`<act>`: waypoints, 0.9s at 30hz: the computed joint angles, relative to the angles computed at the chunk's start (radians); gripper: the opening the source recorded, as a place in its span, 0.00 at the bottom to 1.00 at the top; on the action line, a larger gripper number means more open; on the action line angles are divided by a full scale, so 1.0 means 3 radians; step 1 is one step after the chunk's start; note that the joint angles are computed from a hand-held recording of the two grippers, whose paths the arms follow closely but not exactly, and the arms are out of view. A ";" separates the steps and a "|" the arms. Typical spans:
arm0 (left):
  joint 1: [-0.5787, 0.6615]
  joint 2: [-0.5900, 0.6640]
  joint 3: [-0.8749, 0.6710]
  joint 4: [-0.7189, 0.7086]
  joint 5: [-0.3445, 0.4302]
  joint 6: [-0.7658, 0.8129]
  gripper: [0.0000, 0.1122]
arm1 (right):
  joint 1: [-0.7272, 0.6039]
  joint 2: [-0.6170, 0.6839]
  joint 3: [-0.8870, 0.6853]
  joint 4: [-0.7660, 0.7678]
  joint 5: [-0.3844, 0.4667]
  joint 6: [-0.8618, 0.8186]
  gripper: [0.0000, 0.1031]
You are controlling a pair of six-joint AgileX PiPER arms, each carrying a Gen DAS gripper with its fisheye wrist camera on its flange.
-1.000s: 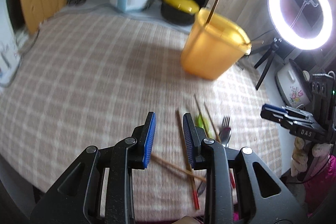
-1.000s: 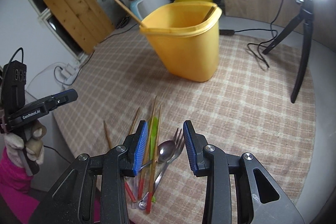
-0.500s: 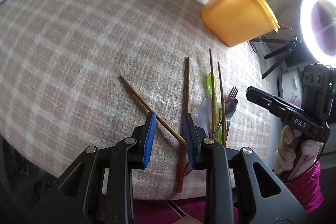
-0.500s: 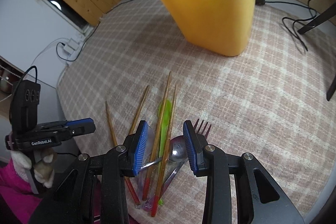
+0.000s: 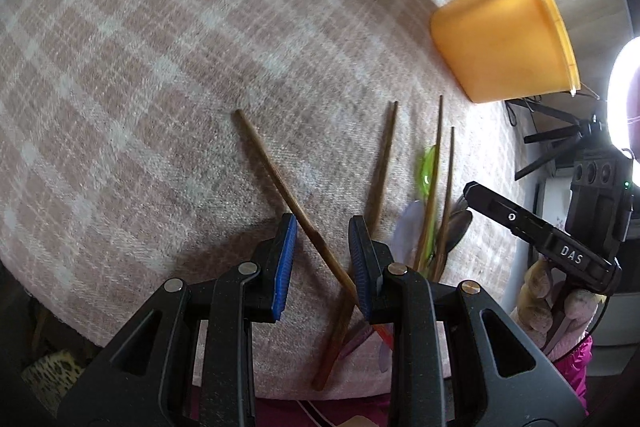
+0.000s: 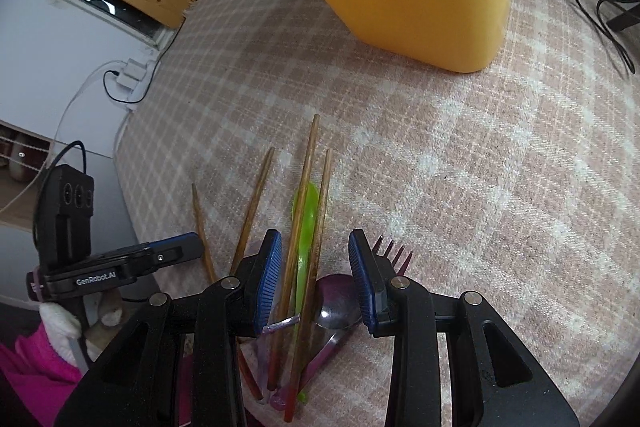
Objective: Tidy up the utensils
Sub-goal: 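Close the right tool on a red-tipped chopstick in the pile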
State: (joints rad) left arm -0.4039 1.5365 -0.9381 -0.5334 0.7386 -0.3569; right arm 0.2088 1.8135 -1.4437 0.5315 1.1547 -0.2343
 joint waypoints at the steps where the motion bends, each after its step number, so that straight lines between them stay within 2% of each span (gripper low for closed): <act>1: -0.0005 -0.0003 0.0003 0.0015 -0.0018 -0.0022 0.23 | 0.0005 0.0019 -0.0011 0.0008 0.0001 -0.0006 0.32; 11: -0.0078 0.0146 -0.0175 0.0199 -0.0002 -0.0316 0.23 | 0.0005 0.0113 -0.0078 0.0067 0.0055 -0.0036 0.29; 15: -0.0198 0.0226 -0.0318 0.0489 0.0044 -0.0586 0.23 | 0.0004 0.0142 -0.0143 0.0045 0.0099 -0.0029 0.29; 18: -0.0299 0.0270 -0.0380 0.0678 0.0006 -0.0688 0.23 | 0.0002 0.0152 -0.0170 0.0048 0.0118 -0.0032 0.29; 19: -0.0320 0.0277 -0.0379 0.0720 -0.0031 -0.0701 0.16 | 0.0003 0.0156 -0.0176 0.0044 0.0119 -0.0026 0.29; 20: -0.0355 0.0277 -0.0370 0.0836 -0.0076 -0.0777 0.15 | 0.0004 0.0160 -0.0183 0.0035 0.0121 -0.0018 0.29; 22: -0.0363 0.0263 -0.0319 0.0859 -0.0179 -0.0778 0.15 | -0.0003 0.0175 -0.0199 0.0032 0.0134 -0.0008 0.29; 27: -0.0363 0.0273 -0.0307 0.0902 -0.0235 -0.0760 0.14 | -0.0045 0.0236 -0.0214 0.0105 0.0190 -0.0027 0.29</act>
